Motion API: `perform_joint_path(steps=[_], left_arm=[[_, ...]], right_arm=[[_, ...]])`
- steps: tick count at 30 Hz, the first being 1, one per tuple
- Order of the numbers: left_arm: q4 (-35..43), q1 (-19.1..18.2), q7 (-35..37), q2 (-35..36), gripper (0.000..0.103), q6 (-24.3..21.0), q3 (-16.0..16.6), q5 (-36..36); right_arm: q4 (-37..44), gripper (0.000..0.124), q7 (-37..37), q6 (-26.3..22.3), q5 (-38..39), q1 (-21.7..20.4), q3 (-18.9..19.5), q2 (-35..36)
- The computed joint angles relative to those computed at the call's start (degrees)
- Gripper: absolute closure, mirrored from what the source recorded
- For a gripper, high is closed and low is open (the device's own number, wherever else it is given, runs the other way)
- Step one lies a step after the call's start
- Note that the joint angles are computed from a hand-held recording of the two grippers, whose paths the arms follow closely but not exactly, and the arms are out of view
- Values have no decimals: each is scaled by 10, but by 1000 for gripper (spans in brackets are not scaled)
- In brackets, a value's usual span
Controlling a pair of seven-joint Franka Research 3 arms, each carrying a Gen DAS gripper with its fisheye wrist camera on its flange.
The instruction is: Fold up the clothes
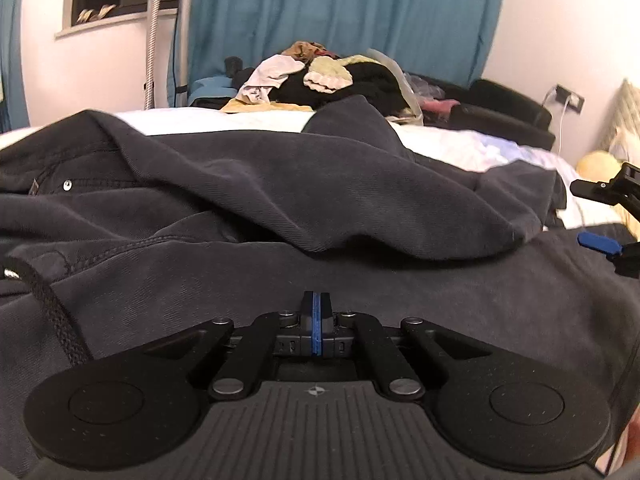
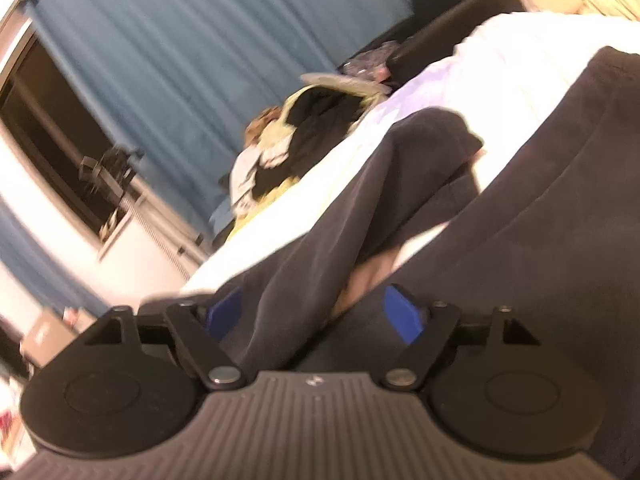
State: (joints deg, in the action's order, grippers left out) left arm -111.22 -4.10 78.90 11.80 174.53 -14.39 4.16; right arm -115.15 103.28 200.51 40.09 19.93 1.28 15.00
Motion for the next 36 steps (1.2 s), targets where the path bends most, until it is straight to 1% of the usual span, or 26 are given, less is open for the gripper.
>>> perform_joint_path(steps=[1, 2, 3, 5, 6, 7, 8, 9, 10, 11, 14, 15, 17, 18, 20, 23, 24, 25, 26, 27, 29, 30, 32, 33, 34, 36], left_arm=[[-3, 5, 2, 2, 102, 8, -5, -10], [-6, 11, 5, 4, 102, 17, -12, -19], [-14, 15, 5, 5, 102, 27, -16, -25], [-24, 14, -2, 10, 102, 48, -15, -21], [-31, 1, -15, 11, 102, 64, 0, -5], [-36, -15, -30, 13, 102, 78, 20, 15], [-40, -31, -46, 14, 102, 87, 38, 33], [-40, -42, -59, 14, 102, 91, 52, 47], [-39, -44, -68, 15, 102, 91, 55, 55], [-39, -40, -75, 15, 102, 92, 51, 60], [-43, -16, -87, 15, 101, 99, 28, 70], [-45, -12, -90, 14, 101, 102, 25, 74], [-45, -12, -99, 16, 101, 104, 27, 84], [-44, -11, -103, 17, 101, 105, 27, 87], [-44, -2, -107, 21, 101, 108, 18, 92], [-46, 28, -106, 25, 101, 112, -13, 92], [-48, 47, -103, 25, 101, 114, -32, 90], [-50, 65, -100, 26, 101, 116, -51, 89], [-52, 84, -97, 27, 101, 118, -70, 88], [-53, 103, -95, 28, 101, 120, -90, 87], [-56, 148, -94, 34, 101, 124, -136, 87], [-57, 161, -95, 36, 101, 126, -149, 89], [-59, 180, -99, 38, 101, 130, -168, 95], [-61, 189, -103, 39, 101, 133, -176, 99], [-62, 195, -108, 39, 101, 136, -181, 104], [-64, 199, -119, 39, 101, 142, -182, 116]], right_arm=[[9, 40, 12, 0, -1, -8, -1, 7], [19, 38, 17, 0, 2, -28, 11, 14], [27, 38, 63, -4, -34, -67, 34, 23], [32, 38, 169, -7, -126, -159, 97, 41], [41, 38, 192, -5, -146, -182, 108, 52], [53, 38, 210, -5, -156, -184, 98, 64], [69, 37, 198, -14, -125, -166, 75, 73], [88, 37, 183, -25, -87, -137, 41, 83], [107, 37, 199, -37, -88, -129, 23, 98], [128, 37, 207, -47, -86, -134, 21, 113], [199, 38, 191, -101, -97, -113, -25, 151], [227, 38, 187, -124, -95, -95, -55, 165], [256, 38, 239, -178, -140, -28, -155, 178], [272, 38, 234, -204, -133, -5, -187, 184], [299, 37, 259, -254, -167, 14, -221, 194], [378, 39, 271, -375, -231, 10, -240, 228], [401, 58, 280, -407, -253, 10, -248, 240], [405, 74, 299, -408, -272, 17, -260, 245], [415, 105, 300, -406, -281, 11, -256, 249], [426, 111, 300, -405, -289, 4, -251, 253], [435, 116, 285, -367, -293, -17, -222, 250], [450, 116, 283, -344, -298, -25, -212, 252], [489, 117, 256, -291, -302, -58, -161, 256], [503, 117, 234, -240, -311, -85, -116, 256], [517, 117, 171, -181, -299, -111, -66, 259], [521, 117, 89, -68, -336, -164, 29, 258]])
